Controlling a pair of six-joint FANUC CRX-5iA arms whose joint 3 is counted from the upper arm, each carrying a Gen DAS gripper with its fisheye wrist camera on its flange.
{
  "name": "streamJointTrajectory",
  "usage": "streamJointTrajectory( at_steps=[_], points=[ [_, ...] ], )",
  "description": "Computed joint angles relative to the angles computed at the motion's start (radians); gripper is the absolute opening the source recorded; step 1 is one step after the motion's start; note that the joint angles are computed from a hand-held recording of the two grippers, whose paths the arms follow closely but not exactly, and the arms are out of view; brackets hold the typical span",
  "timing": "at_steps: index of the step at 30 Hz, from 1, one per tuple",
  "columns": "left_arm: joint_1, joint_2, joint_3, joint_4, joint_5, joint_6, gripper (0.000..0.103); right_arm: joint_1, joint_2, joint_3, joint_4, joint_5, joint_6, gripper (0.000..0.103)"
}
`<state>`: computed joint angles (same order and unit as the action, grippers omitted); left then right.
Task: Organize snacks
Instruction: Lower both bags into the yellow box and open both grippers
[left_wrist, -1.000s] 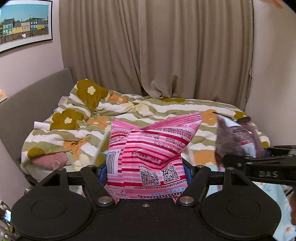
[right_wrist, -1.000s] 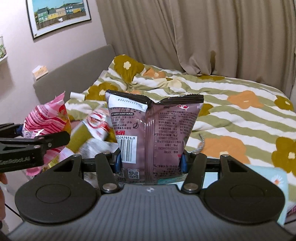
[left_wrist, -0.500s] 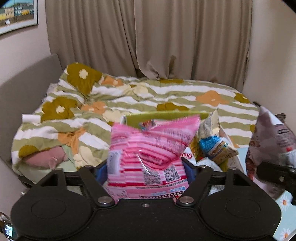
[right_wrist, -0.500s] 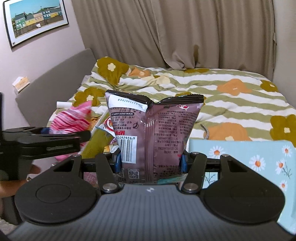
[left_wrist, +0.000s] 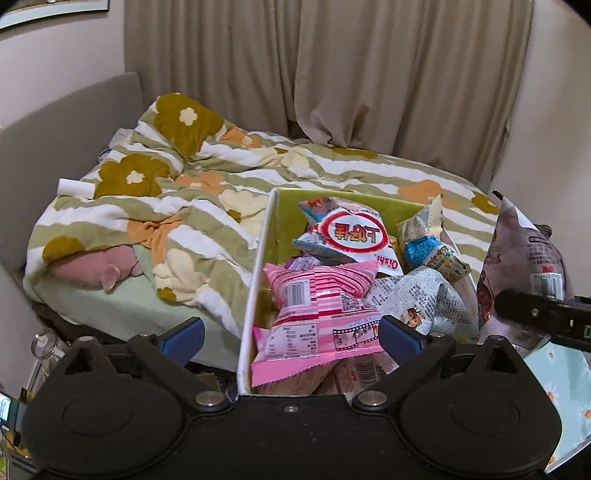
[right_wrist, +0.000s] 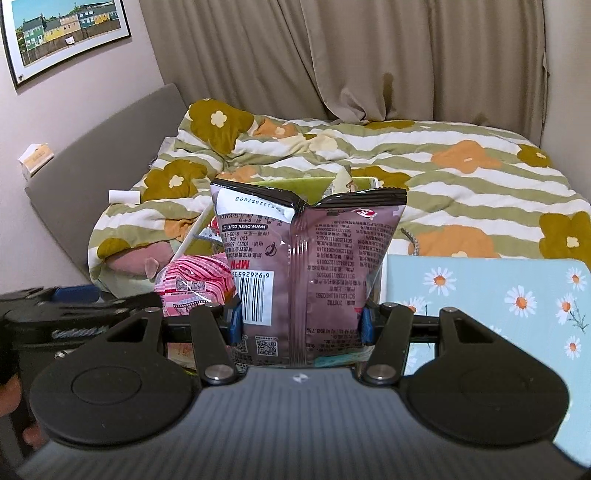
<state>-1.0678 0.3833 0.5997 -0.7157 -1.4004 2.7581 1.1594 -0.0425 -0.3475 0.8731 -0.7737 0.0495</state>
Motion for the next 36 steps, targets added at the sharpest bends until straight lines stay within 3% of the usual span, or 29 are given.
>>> streamJointTrajectory(
  at_steps=[3,5,6,15,23,30,36],
  points=[
    [-0.011,-0.004,0.004,-0.021,-0.021,0.012,0.102,-0.007,0.01,0.002,0.014,0.008,-0.009,0.073],
    [-0.016,-0.002,0.006,-0.026,-0.03,0.018,0.102,-0.012,0.024,-0.006,0.04,0.018,-0.037,0.081],
    [-0.017,0.0,0.008,-0.023,-0.033,0.017,0.102,-0.012,0.035,0.001,0.031,0.013,-0.035,0.102],
    [-0.008,0.005,-0.008,0.015,-0.015,-0.006,0.102,-0.01,0.049,-0.039,0.082,0.006,-0.097,0.103],
    [-0.03,0.012,0.018,-0.019,-0.02,-0.034,0.102,0.0,0.01,-0.062,0.104,-0.019,-0.139,0.103],
    [-0.111,0.052,0.13,-0.109,-0.102,-0.051,0.102,0.032,-0.086,-0.121,0.173,-0.058,-0.198,0.103],
    [-0.207,0.129,0.285,-0.214,-0.212,-0.058,0.103,0.111,-0.182,-0.14,0.153,-0.217,-0.132,0.103]
  ],
)
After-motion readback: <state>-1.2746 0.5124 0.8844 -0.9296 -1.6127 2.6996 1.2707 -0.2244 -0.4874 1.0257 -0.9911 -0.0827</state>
